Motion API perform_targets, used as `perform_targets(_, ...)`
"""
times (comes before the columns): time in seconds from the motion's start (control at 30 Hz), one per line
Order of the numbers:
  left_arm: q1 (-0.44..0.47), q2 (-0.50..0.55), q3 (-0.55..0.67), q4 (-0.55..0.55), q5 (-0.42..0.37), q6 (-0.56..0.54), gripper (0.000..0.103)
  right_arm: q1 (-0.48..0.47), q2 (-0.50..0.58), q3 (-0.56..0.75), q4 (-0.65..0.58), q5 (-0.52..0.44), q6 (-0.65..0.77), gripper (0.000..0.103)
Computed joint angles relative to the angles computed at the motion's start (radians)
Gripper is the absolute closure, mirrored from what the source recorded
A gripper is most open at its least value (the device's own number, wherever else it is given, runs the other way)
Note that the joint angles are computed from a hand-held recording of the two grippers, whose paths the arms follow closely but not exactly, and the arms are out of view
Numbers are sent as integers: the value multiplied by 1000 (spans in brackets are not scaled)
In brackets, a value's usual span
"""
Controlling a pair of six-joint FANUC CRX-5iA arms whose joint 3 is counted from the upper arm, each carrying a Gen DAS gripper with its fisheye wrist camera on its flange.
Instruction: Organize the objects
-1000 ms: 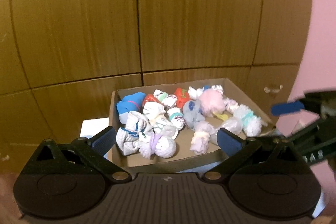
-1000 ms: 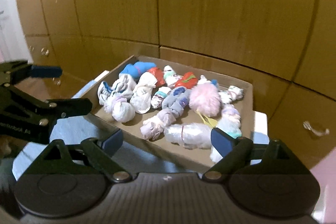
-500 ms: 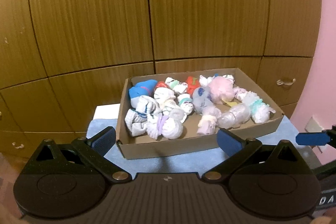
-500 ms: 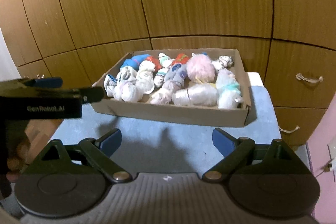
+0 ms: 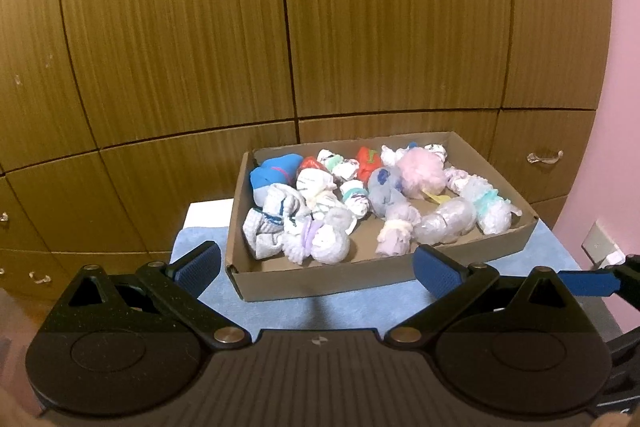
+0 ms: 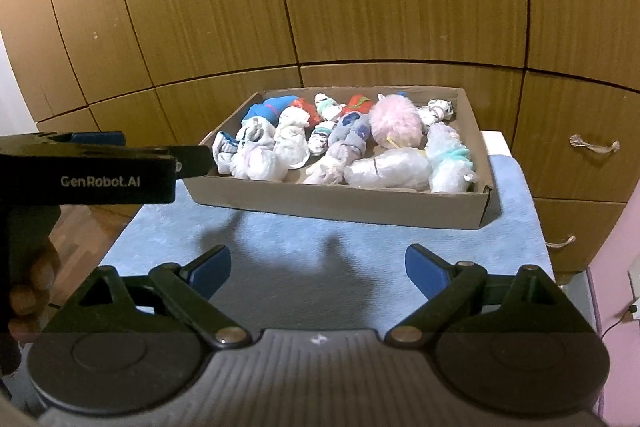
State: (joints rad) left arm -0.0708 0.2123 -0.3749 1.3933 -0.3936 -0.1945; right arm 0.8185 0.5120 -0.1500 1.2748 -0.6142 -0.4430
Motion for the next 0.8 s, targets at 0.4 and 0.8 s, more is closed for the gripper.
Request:
perform_targets(0.4, -12, 1, 4, 44, 8, -35, 0, -10, 4, 4, 20, 17, -6, 10)
perform_targets(0.8, -12, 16, 20, 87, -35, -74, 0, -21, 20, 20, 34, 50, -3, 10)
